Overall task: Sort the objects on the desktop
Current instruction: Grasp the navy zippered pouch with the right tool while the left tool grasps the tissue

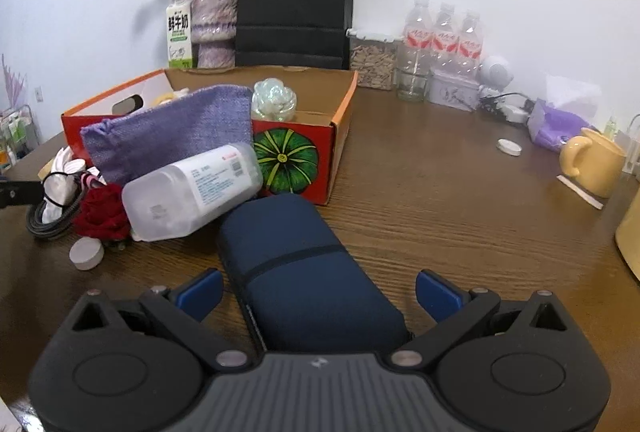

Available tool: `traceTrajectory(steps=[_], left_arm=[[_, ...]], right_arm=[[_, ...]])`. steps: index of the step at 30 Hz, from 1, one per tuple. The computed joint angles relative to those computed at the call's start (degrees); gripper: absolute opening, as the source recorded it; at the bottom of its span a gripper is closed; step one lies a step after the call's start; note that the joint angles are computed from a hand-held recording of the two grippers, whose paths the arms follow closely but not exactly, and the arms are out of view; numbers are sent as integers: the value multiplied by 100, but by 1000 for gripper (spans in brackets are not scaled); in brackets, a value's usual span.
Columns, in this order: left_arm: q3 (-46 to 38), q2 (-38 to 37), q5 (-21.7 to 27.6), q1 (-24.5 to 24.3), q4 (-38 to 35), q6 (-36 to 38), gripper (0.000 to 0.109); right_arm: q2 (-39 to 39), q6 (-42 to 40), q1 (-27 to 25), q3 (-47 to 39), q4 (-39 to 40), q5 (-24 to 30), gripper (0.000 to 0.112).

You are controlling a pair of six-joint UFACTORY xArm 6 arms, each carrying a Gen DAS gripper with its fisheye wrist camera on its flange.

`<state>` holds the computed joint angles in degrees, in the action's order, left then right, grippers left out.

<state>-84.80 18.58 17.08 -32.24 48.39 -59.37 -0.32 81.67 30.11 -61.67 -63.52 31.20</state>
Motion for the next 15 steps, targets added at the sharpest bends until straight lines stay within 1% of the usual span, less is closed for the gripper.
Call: traceTrajectory(steps=[3,5,6,8,9,11,13,15], left_arm=[[-139,111,-13,6,-310,243,67],[-234,192,0,5,-699,526,51],[-269,229,-1,1,-906,672,46],[-319,287,-25,2,-1291,927,33],[-335,307,-49,6,-1388,965,28],[-354,309,-60,18,-1253,799,27],[-391,296,-50,29,-778,444,27],[-461,305,-3,16,-435,283,27]], right_arm=[[86,-377,-152,-50,352,-326,98],[163,-567,-208,-109,530,-432,96],[191,-641,-226,-133,613,-456,95],[256,-769,-272,-172,789,-553,94],[278,-832,-294,-190,868,-592,94],[325,-870,-297,-234,889,-601,94],[354,-891,-284,-264,866,-580,94],[389,-929,-275,-295,882,-573,94]])
